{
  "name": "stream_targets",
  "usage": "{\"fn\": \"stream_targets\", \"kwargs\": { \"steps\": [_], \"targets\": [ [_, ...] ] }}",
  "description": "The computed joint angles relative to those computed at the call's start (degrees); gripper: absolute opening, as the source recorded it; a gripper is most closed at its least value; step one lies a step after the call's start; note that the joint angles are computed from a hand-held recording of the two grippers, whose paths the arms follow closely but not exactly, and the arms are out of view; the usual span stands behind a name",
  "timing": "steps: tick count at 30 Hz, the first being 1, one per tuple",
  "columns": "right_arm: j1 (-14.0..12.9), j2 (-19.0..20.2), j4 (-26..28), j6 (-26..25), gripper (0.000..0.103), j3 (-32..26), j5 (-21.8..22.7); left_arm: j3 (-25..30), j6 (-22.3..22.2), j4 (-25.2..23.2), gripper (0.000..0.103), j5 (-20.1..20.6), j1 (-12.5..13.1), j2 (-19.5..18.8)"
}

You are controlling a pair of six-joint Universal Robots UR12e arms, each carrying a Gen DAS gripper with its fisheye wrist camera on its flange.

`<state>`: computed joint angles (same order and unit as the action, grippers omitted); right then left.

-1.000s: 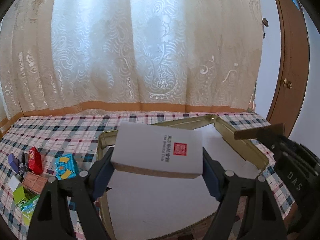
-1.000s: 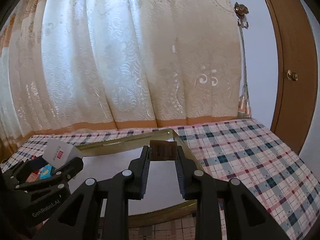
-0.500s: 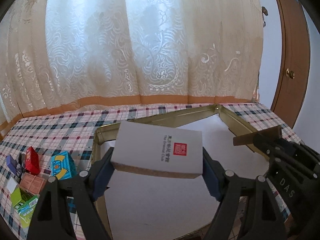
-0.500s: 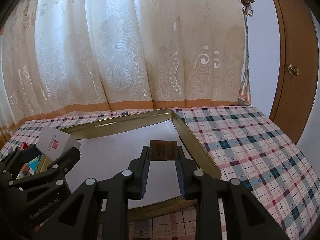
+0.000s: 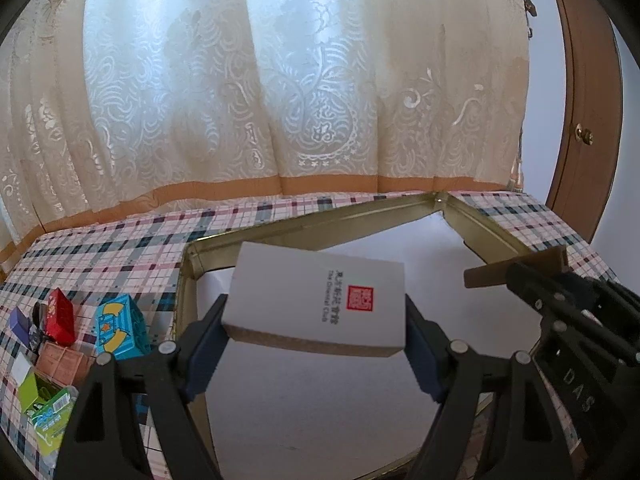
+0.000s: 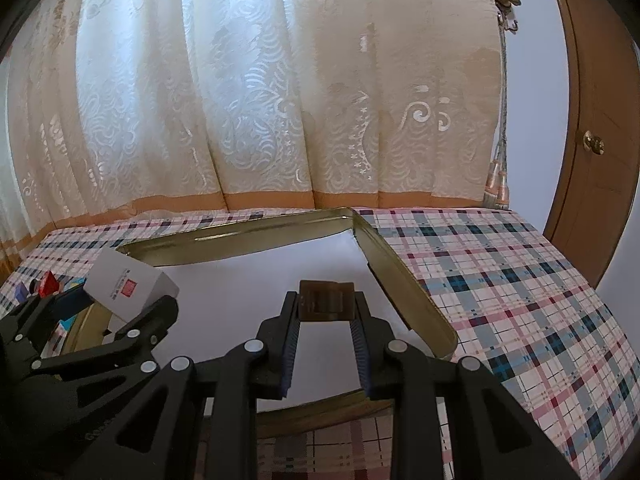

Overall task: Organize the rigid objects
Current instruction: 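Carry the comb with the right tool while the left tool carries the white box into the tray, then withdraw both open tools from the tray back toward the remaining items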

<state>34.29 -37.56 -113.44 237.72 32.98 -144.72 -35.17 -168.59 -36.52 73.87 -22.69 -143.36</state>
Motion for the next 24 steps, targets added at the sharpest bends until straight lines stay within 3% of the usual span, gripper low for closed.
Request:
{"fn": "stream_targets", "kwargs": {
  "steps": [9, 13, 16, 17, 18, 21, 24],
  "targets": [
    [-0.07, 0.67, -2.50, -2.92, 0.028, -0.58, 1.75, 0.58, -0.22, -1.13, 0.080, -0.08, 0.07, -0.21],
    [-0.24, -0.44, -7.56, -4.12, 0.030, 1.79, 4.43, 0.88, -0.93, -1.58, 0.082, -0.60, 0.21, -0.33],
    [0.31, -0.87, -10.65, -3.93, 0.047, 3.04, 0.76, -0.35, -1.60, 0.41, 0.094, -1.10, 0.33, 0.19],
    [0.64, -1.16, -13.26, -3.89, 0.068, 4.09, -1.77, -1.17, -1.76, 1.71, 0.103, -1.33, 0.37, 0.53],
    [0.88, -1.26, -15.02, -3.61, 0.087, 4.71, -3.79, -1.89, -2.08, 3.16, 0.103, -1.24, 0.36, 0.80],
    [1.72, -0.98, -20.11, -3.91, 0.090, 5.68, -10.85, -4.05, -2.12, 7.39, 0.103, -2.23, 0.50, 1.64],
    [1.71, -1.19, -16.26, 0.12, 0.090, 5.42, -12.66, -4.84, -1.93, 9.50, 0.103, -0.24, 0.34, 1.94]
  ]
}}
